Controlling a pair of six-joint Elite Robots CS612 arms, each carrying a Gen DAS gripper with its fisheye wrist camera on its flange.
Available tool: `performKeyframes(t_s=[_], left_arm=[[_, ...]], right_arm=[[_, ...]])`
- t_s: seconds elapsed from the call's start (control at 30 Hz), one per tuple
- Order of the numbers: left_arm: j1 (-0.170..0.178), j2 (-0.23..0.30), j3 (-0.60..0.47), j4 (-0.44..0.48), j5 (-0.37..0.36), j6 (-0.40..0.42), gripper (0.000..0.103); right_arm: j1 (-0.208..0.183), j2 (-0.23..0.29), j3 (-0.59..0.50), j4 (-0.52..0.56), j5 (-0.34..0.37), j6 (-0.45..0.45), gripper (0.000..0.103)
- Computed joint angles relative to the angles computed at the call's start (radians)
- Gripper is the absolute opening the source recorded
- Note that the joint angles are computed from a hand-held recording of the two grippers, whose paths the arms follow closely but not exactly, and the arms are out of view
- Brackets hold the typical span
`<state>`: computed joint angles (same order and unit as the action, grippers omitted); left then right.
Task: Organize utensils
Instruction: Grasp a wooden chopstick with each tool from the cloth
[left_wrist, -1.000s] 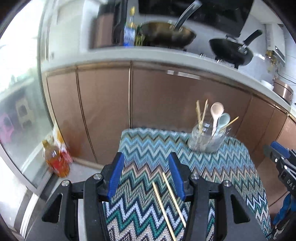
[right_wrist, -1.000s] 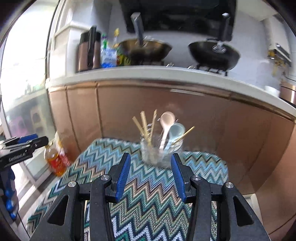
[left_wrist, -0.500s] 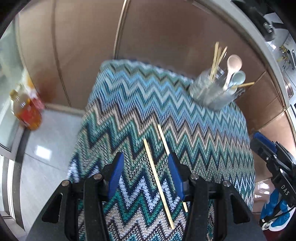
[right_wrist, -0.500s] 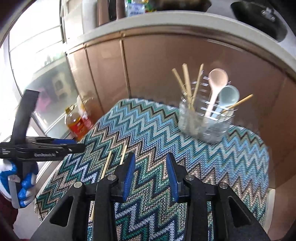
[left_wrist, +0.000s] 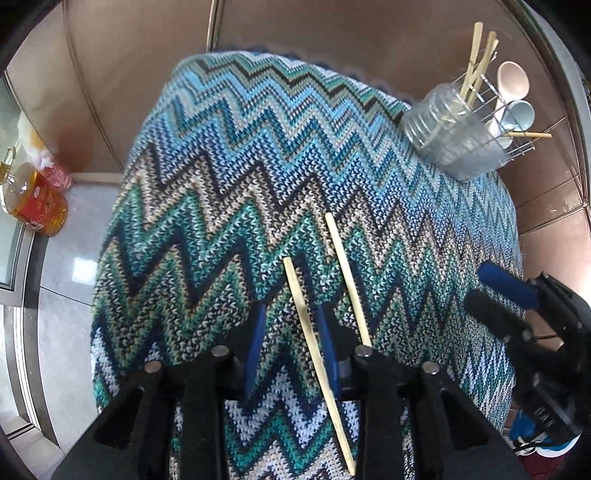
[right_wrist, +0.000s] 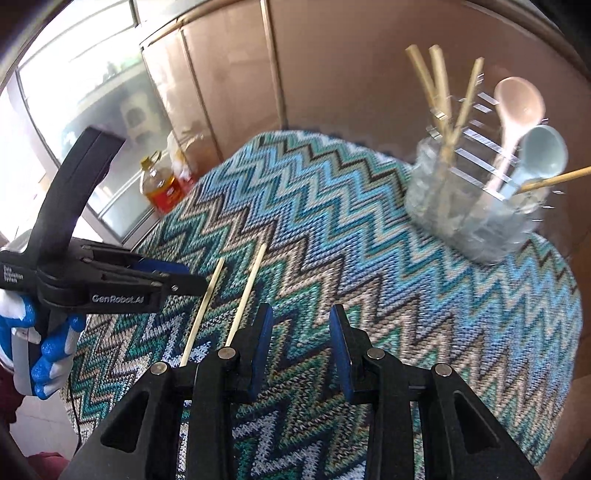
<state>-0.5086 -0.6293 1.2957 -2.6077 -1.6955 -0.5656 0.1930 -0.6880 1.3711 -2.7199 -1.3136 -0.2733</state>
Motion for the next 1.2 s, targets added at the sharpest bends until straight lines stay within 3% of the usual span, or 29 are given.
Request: performKeyframes(t_s=[0.3,0.4,0.8,1.0,1.2], left_arm=[[0.015,0.032,-0.044,0.038,-0.062,0.013,0.01],[0.03,0.037,-0.037,0.007,-0.117,0.006,0.008],[0.066,0.056,-0.01,-0.124,-0.251,-0.029,0.006],[0.066,0.059,-0.007,-0.149,-0.259,-0.044,0.006],[0.064,0.046,0.022,-0.194,-0.237,-0.074,0.006]], right_arm=[[0.023,0.044,-0.08,0.148,0.012,-0.068,0.024],[0.031,0.059,-0.111,0.208,0.015,-0.089,0.018],[0.059,0.133,-0.266,0.436,-0.027,-0.06,0.014],[0.067,0.148,-0.295,0.455,-0.04,-0.037,0.008],[0.048,0.099,-0.206,0.37,0.01,-0.008,0.005]])
